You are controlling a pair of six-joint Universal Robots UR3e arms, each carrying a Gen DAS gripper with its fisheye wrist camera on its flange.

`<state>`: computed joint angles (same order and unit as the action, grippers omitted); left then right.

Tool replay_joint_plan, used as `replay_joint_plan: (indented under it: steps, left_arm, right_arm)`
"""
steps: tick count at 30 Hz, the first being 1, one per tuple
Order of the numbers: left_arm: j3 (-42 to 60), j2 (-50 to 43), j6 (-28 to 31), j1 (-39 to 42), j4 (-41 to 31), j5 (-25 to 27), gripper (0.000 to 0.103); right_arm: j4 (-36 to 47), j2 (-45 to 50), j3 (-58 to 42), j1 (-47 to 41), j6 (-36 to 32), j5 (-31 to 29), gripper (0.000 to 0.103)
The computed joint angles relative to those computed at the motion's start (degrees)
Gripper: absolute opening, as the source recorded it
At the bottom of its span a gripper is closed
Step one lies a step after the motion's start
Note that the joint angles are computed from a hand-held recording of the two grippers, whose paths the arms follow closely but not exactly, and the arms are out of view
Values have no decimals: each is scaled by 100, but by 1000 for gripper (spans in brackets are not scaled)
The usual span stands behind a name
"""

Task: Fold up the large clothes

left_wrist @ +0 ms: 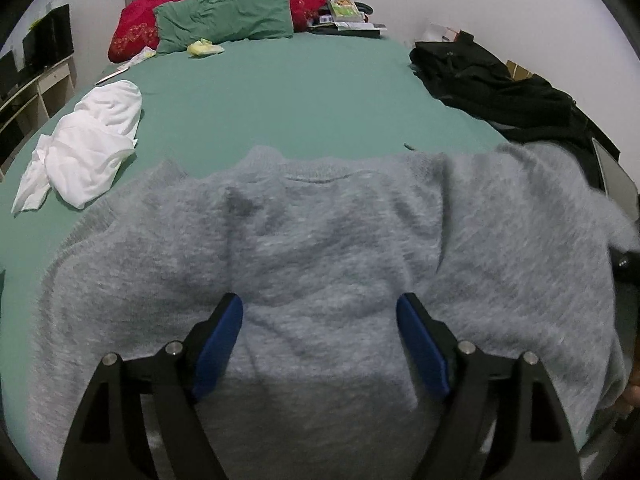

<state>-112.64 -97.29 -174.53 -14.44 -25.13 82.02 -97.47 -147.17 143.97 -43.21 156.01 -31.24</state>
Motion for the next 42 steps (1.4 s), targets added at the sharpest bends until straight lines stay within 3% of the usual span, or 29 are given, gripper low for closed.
replay_joint_plan:
  steps: [1,3,7,10,14,21,27,31,33,35,37,39,40,42]
  left_arm:
    - [123,6,42,-47,-165,69,80]
    - [392,19,174,-132,-543,181,76]
    - [557,474,377,134,-1359,-319,72]
    - [223,1203,694,598,-1452,-729,72]
    - [-238,2418,1633,1710,-1970,-1410,73]
    - [-1020,3577,3299,4113,-2584,-2468,73]
    - [-1061,3069,3941,5638,-3286,-3232,73]
    - [-600,2701,4278,6050,-3886,-3366,73]
    - [-371,2546,4199,6180,-3961,-3321,73]
    - [-190,2512,4187,6328,-4135,-3297,73]
    - [-51,2556,4362,6510,-4429,-3420,73]
    - [72,2587,4450,6620,-4623,-3515,73]
    - [133,2584,4454,6639,-4696,-3555,73]
    - [258,2570,4536,6699,-4946,-3657,73]
  right_arm:
    - [106,-172,-71,11,137,50,27]
    - [-785,-198,-147,456,1078,-163,27]
    - [-3555,906,-624,2274,3450,-1672,27]
    - [-4449,2001,-1435,3747,4432,-3010,27]
    - [-4651,3433,-2787,5455,5203,-4679,27]
    - [-4299,5637,-5113,7127,5811,-6058,27]
    - [-3306,7611,-7597,7765,6038,-6397,26]
    - [-3557,8763,-8439,7831,6979,-5859,26]
    - [-3590,9261,-8838,7942,7435,-5902,29]
    - [-3624,9733,-9291,8018,7887,-5952,39]
    - [-3652,10047,-9734,8037,7917,-5786,69]
    - [-3629,10378,-10308,8004,7746,-5267,75]
    - [-3630,10592,-10661,7910,7662,-4601,75]
    - [-3835,10672,-10844,7863,7710,-4018,75]
